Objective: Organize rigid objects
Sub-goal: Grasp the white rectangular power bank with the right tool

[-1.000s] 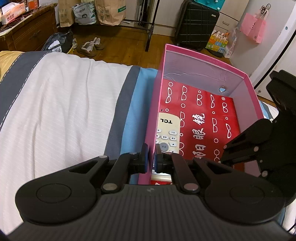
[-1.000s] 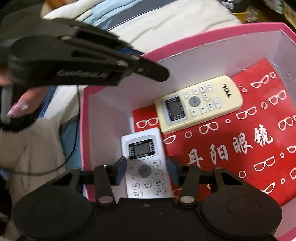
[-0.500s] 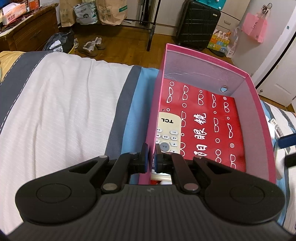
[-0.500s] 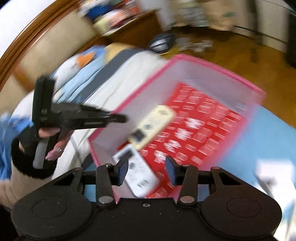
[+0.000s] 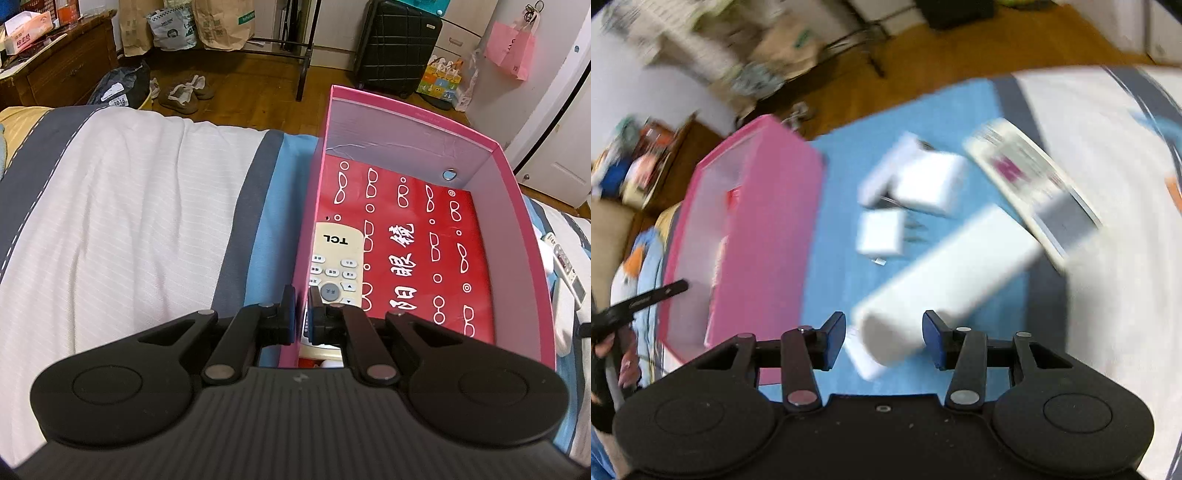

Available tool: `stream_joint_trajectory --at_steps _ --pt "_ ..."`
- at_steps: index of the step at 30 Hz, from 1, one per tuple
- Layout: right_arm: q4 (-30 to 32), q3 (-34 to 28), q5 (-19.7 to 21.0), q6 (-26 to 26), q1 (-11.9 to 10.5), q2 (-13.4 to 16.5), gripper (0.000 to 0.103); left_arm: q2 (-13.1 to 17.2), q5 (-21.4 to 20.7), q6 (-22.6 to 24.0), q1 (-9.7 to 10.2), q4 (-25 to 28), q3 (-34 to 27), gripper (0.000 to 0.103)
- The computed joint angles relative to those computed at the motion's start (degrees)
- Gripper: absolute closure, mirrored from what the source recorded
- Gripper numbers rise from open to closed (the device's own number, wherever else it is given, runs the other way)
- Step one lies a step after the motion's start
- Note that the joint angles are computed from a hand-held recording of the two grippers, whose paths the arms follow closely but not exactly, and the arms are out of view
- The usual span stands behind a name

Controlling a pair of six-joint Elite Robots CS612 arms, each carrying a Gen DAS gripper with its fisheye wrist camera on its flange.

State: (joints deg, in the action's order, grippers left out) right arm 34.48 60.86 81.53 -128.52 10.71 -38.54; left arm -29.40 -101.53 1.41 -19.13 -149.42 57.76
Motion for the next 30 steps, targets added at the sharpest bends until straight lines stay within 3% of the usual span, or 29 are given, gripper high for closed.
stream_joint_trajectory --at_steps 7,16,18,20,22,24,30 --pt "-9.8 7.0 0.2 10.7 -0.5 -1.5 0.040 -0.1 0.1 -0.1 -0.06 0.0 0.1 0.098" --pt "-17.3 7.3 5.6 16.0 0.0 -0.5 0.038 -0.1 0.3 0.0 -0.07 -0.1 0.2 0.098" --pt "-16.8 6.1 7.4 15.7 0.3 0.1 0.040 -0.1 0.4 0.1 -0.08 -0.1 0.2 0.097" --pt "-15.4 4.8 10.6 14.1 1.0 0.5 0.052 -0.1 0.5 0.1 -0.07 -0.1 0.1 0.097" --pt "-18.0 6.1 13.0 13.3 1.3 -0.5 0.066 -0.1 0.4 0.0 -0.08 -0.1 0.2 0.097" --pt "-19.5 6.9 13.2 12.6 1.3 -1.3 0.071 -0.1 0.4 0.1 -0.08 -0.1 0.2 0.097" --pt "-12.5 2.1 14.1 3.2 1.8 -0.2 0.080 -0.1 0.5 0.1 -0.11 -0.1 0.2 0.097"
